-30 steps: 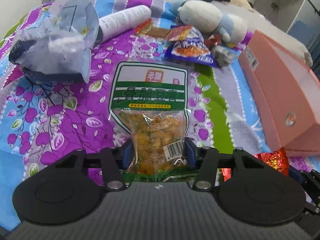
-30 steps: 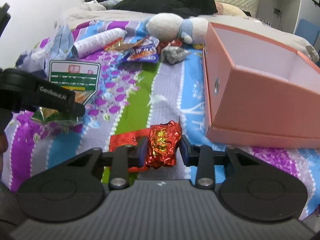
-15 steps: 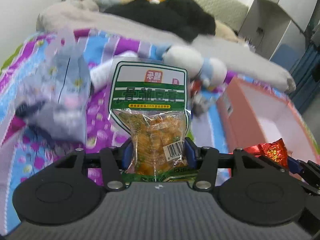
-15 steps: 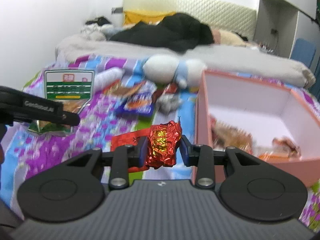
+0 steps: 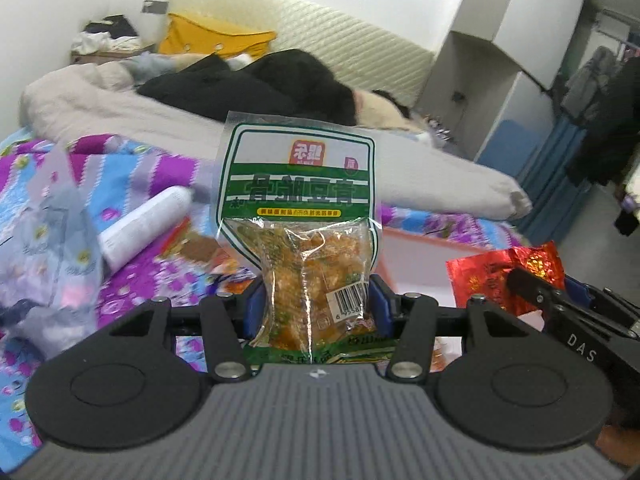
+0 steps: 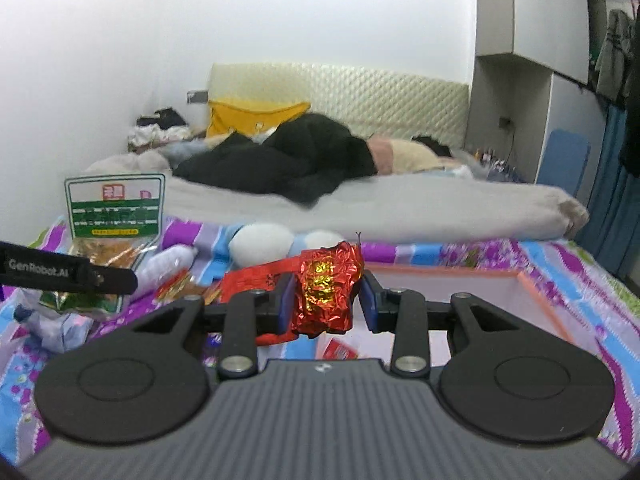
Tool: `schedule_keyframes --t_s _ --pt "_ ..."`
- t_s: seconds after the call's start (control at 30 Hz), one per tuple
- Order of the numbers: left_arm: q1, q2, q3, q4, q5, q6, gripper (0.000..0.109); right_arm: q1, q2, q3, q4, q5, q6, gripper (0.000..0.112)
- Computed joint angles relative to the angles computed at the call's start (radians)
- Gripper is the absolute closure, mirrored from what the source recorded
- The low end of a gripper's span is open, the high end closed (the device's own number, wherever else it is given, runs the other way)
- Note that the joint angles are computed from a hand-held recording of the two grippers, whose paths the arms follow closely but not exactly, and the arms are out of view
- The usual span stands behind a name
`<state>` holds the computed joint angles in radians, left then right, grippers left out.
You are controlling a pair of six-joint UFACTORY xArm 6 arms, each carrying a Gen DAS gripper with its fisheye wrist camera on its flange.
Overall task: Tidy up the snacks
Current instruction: 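Lift both held packets and carry them over the pink box, then open both tools to drop the packets into the pink box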
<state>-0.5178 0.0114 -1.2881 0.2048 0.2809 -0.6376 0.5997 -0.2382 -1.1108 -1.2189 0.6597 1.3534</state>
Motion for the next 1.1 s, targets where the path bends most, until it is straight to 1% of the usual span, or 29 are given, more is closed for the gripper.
schedule_keyframes --t_s 0.1,0.17,0.2,0.23,0.27,0.3,0.37,0.53,0.73,0.83,0.87,1.0,1.1 --pt "-0.029 0.039 -0.066 -0.019 0.000 0.023 0.050 -0.012 -0.027 0.012 -0.028 0.011 0.010 0.075" --pt "-0.051 0.066 -0.100 -0.094 -0.006 0.081 0.050 -0.025 -0.043 0.022 -0.033 0.019 0.011 0.075" --pt "-0.064 0.083 -0.119 -0.163 -0.011 0.134 0.050 -0.031 -0.052 0.028 -0.033 0.027 0.009 0.075" --pt "-0.076 0.099 -0.137 -0.194 -0.009 0.159 0.050 -0.033 -0.060 0.035 -0.032 0.036 0.007 0.075" --pt "-0.086 0.111 -0.150 -0.197 -0.005 0.165 0.050 -0.039 -0.067 0.042 -0.028 0.047 0.001 0.075" --pt "-0.096 0.129 -0.171 -0.205 0.005 0.177 0.050 -0.043 -0.072 0.049 -0.023 0.058 -0.004 0.075" --pt "-0.114 0.170 -0.216 -0.263 0.020 0.236 0.050 -0.055 -0.082 0.063 -0.009 0.069 -0.012 0.075" --pt "-0.143 0.272 -0.327 -0.346 0.080 0.318 0.050 -0.105 -0.095 0.099 0.055 0.068 -0.053 0.075" --pt "-0.156 0.437 -0.535 -0.388 0.196 0.366 0.050 -0.188 -0.084 0.142 0.143 0.025 -0.107 0.075" --pt "-0.159 0.537 -0.674 -0.403 0.283 0.402 0.050 -0.230 -0.065 0.154 0.195 0.000 -0.145 0.075" --pt "-0.160 0.571 -0.722 -0.401 0.312 0.400 0.050 -0.243 -0.063 0.163 0.208 -0.010 -0.155 0.075" --pt "-0.163 0.686 -0.878 -0.394 0.385 0.396 0.050 -0.291 -0.037 0.181 0.258 -0.048 -0.194 0.075" --pt "-0.165 0.803 -1.053 -0.385 0.472 0.390 0.050 -0.322 -0.011 0.185 0.293 -0.072 -0.207 0.075"
